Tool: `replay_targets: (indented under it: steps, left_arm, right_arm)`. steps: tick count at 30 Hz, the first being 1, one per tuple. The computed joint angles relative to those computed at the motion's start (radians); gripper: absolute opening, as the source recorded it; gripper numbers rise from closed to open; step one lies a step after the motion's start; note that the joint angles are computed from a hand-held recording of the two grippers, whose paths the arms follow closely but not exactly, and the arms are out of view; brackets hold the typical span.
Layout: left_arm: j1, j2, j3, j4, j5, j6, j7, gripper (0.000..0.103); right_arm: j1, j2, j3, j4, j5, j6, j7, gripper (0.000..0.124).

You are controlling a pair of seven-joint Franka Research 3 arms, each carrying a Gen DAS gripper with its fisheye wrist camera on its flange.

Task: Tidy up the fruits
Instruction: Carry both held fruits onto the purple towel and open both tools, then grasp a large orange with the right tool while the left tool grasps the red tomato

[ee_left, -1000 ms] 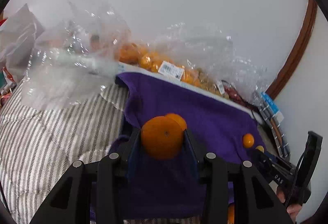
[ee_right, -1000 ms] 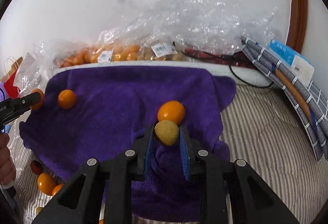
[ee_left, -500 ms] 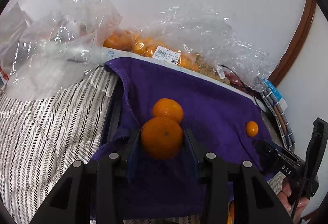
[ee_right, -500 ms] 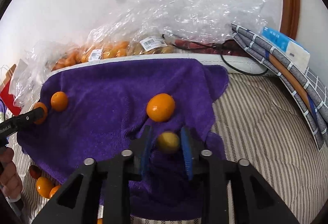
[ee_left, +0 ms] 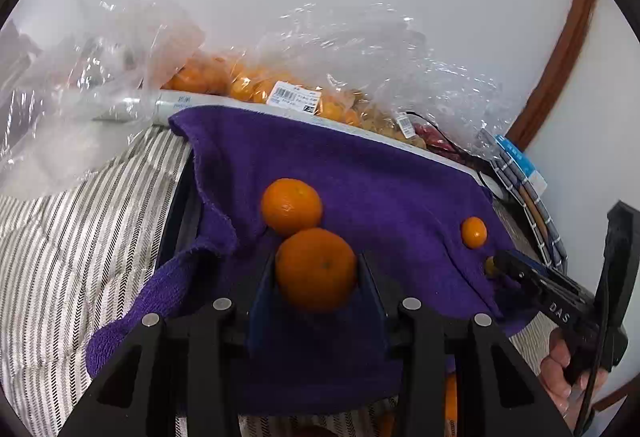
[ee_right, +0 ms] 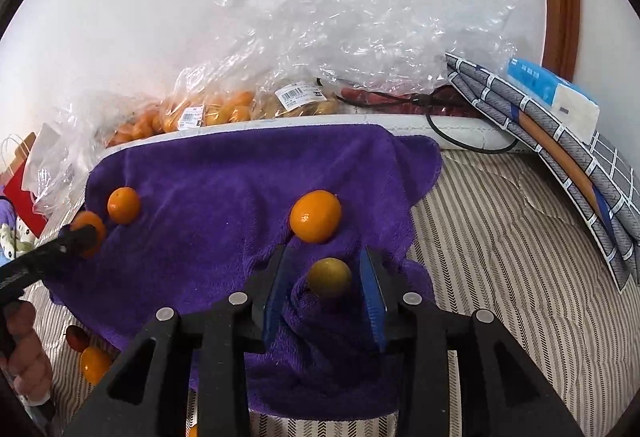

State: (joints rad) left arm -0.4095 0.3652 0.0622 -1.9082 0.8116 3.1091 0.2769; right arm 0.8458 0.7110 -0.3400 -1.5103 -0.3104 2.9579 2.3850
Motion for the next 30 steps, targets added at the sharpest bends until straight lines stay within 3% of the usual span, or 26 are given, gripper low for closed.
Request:
replay_targets:
  steps: [2, 4, 5, 14, 19, 24, 30]
  left_arm:
    - [-0.049, -0.001, 0.061, 0.0, 0.047, 0.014, -0.063, 0.04]
    - [-0.092, -0.003, 0.099, 0.015, 0.109, -0.045, -0.123, 0.04]
    - [-0.094, -0.004, 0.093, 0.023, 0.123, -0.091, -0.137, 0.04]
    - [0.013, -0.006, -0.021, 0.031, 0.169, -0.159, -0.167, 0.04]
    - [0.047, -0.006, -0.057, 0.037, 0.182, -0.157, -0.169, 0.049]
    - [0.02, -0.053, 0.006, 0.008, 0.387, -0.099, -0.406, 0.052]
    - [0.044, -0.106, -0.012, -0.013, 0.585, -0.088, -0.599, 0.053]
  right_arm:
    - [0.003, -0.001, -0.003, -0.002, -0.001, 0.005, 0.001, 0.036]
    - [0.002, -0.001, -0.001, -0.001, 0.001, 0.001, -0.002, 0.037]
    - [0.001, -0.001, 0.0, -0.001, 0.002, -0.002, -0.003, 0.036]
    - [-0.007, -0.002, 0.01, 0.001, 0.01, -0.013, -0.003, 0.037]
    - [0.027, -0.027, -0.025, -0.038, -0.022, -0.003, 0.031, 0.044]
    - [0.09, -0.1, -0.069, -0.128, -0.071, 0.034, 0.08, 0.048]
    - [0.122, -0.203, -0.032, -0.276, -0.106, 0.079, 0.083, 0.049]
